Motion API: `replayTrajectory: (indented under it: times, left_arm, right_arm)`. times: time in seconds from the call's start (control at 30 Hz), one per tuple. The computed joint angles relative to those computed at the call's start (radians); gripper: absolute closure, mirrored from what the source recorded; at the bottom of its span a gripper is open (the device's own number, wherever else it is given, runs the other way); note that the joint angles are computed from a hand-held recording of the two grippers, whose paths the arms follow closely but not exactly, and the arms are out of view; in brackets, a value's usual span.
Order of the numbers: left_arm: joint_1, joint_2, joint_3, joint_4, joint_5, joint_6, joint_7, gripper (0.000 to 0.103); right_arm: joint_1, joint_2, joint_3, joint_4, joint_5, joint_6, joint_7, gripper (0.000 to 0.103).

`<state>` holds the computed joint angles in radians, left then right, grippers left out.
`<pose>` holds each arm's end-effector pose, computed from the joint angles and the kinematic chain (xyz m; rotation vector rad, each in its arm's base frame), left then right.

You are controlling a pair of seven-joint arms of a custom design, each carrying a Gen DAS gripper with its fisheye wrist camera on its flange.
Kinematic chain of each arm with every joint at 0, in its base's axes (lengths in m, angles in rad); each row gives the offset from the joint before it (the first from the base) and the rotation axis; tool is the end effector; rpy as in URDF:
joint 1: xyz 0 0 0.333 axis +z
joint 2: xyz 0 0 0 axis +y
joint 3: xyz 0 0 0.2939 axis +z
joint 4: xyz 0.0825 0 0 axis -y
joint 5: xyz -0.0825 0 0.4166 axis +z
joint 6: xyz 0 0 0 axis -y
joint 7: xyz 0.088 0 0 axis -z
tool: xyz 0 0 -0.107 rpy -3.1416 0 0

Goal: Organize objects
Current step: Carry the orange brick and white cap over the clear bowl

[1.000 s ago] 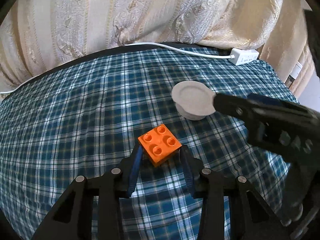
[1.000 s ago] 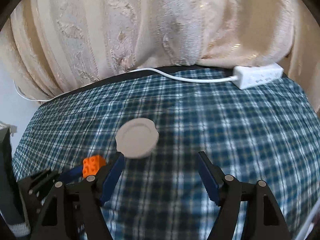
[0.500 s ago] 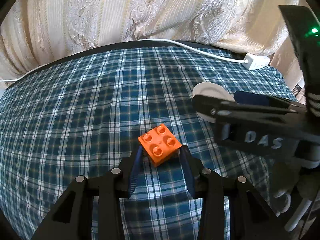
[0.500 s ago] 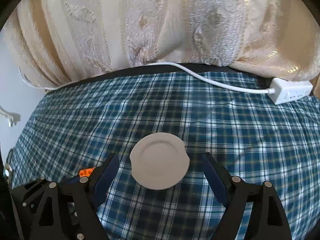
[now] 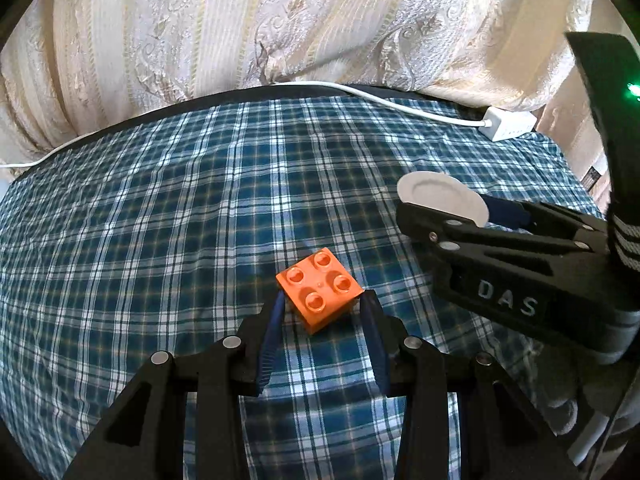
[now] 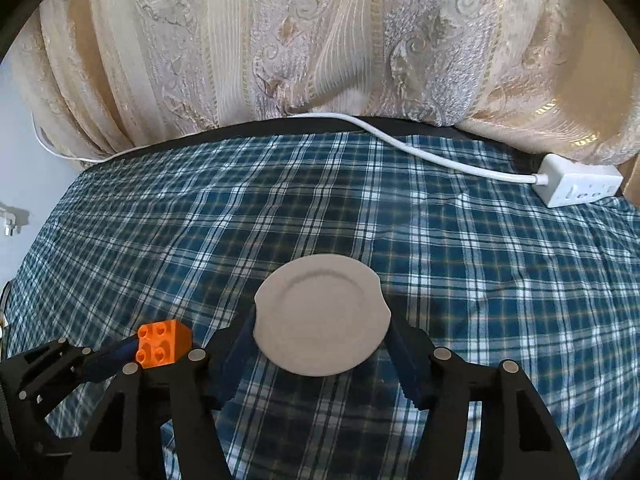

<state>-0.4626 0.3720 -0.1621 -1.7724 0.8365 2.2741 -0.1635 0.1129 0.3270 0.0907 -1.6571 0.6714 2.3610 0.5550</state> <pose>0.5697 -0.3788 0.3341 -2.2968 1.1942 -0.4810 0.6944 0.1451 0.4296 -2.2898 0.9143 -0.1505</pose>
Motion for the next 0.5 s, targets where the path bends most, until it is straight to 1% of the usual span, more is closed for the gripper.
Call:
replayTrajectory:
  times: [0.2, 0.5]
  left_arm:
    - [-0.009, -0.003, 0.0, 0.007, 0.02, 0.005, 0.002, 0.063]
    - [-0.029, 0.005, -0.004, 0.037, 0.055, 0.01, 0.011, 0.063]
  right_arm:
    - [-0.023, -0.072, -0.01, -0.082, 0.068, 0.037, -0.02, 0.038]
    - [-0.047, -0.18, -0.052, -0.196, 0.157, 0.064, -0.052, 0.038]
